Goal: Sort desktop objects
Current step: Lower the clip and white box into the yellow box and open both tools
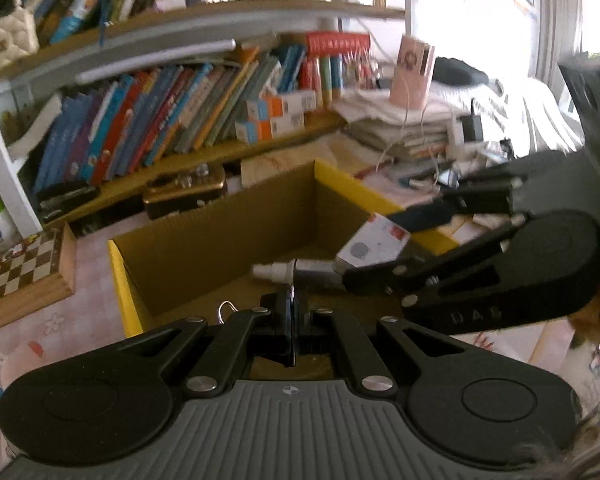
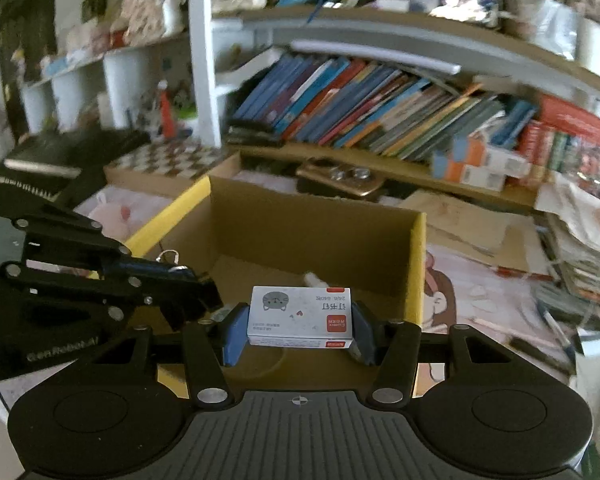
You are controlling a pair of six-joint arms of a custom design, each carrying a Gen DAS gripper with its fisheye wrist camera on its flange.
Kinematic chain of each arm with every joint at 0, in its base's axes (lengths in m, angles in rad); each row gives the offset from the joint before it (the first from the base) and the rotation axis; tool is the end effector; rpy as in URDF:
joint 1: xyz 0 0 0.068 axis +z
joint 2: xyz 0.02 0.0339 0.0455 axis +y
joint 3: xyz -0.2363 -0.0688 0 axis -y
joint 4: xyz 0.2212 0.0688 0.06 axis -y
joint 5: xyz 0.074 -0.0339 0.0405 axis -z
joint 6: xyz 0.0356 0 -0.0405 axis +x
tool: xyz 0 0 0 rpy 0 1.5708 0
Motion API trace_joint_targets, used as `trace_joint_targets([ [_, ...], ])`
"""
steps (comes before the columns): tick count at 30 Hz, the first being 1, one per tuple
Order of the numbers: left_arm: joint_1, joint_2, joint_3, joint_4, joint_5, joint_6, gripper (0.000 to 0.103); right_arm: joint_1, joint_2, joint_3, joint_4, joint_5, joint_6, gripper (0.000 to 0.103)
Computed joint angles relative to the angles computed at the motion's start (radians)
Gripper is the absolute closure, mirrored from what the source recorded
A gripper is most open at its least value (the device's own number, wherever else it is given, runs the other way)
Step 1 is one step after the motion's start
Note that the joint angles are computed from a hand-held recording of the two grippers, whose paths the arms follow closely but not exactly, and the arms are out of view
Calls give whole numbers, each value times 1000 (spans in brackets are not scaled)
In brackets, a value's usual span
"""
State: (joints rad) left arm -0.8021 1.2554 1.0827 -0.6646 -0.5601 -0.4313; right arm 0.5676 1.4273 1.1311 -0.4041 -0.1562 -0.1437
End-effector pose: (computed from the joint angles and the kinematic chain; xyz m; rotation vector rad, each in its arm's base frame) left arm 0.1837 -0.1627 0.2819 0.1695 2.2453 0.0279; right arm 0.2489 0.1653 0.2698 -0.8759 2.1187 0.3994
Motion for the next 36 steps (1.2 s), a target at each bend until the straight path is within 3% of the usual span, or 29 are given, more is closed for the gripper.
trace_joint_targets([
  [8,156,127,65,-34,159,87,102,13,288,300,-204,-20,-282,49],
  [17,192,235,129,-70,219,133,100,69,525,568,-433,49,-489,49],
  [27,178,224,109,-47,196,111,100,70,525,546,-406,50,-509,47],
  [32,112,138,38,24,86,103,98,65,466,482,-342,42,-474,41],
  [36,57,66,9,36,-8,63,80,47,375,414,-303,9,-442,37],
])
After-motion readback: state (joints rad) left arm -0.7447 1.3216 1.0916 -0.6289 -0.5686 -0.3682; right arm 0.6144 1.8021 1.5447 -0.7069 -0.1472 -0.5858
